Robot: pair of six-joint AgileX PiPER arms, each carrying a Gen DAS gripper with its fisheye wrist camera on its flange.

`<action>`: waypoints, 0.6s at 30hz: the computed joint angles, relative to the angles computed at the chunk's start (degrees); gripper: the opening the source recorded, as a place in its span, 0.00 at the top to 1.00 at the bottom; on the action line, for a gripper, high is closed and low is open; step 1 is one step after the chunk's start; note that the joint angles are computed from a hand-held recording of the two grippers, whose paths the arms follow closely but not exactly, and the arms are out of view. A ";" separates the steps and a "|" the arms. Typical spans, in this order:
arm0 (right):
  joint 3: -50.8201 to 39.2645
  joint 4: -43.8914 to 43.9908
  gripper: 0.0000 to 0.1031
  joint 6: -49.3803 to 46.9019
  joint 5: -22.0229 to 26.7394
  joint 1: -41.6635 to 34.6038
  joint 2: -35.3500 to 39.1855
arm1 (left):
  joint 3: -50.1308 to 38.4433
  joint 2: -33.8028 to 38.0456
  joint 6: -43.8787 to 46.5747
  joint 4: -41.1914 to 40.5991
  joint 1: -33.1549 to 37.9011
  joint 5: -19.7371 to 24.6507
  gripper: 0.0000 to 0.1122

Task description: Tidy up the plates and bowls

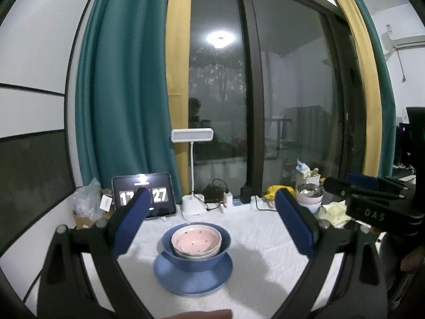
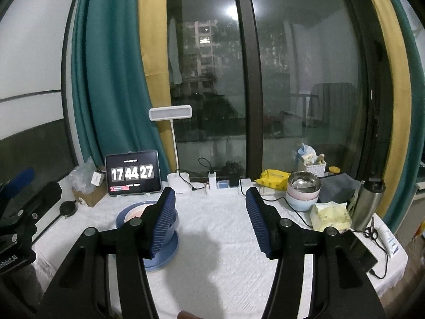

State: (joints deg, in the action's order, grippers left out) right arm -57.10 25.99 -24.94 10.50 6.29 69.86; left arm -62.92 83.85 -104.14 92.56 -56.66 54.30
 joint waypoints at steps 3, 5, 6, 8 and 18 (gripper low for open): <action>-0.07 -1.51 0.40 1.36 0.02 0.33 -0.63 | -0.61 0.05 0.55 -0.31 -0.14 0.37 0.15; -0.15 -1.57 0.37 1.53 0.11 0.30 -0.97 | -0.79 -0.02 0.58 -0.41 0.00 0.18 0.15; -0.21 -1.52 0.36 1.55 0.28 0.24 -1.17 | -0.85 -0.13 0.66 -0.57 0.05 0.02 0.15; -0.27 -2.25 0.35 2.36 0.37 0.07 -1.37 | -1.10 -0.02 0.97 -0.97 0.20 0.09 0.15; 0.08 -2.91 0.31 3.17 0.55 -1.09 -2.43 | -1.66 0.66 1.17 -1.87 0.36 1.44 0.15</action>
State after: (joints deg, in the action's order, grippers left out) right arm -57.02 23.08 -21.77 11.05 5.20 67.43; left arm -64.59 84.51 -102.98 90.69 -56.30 55.73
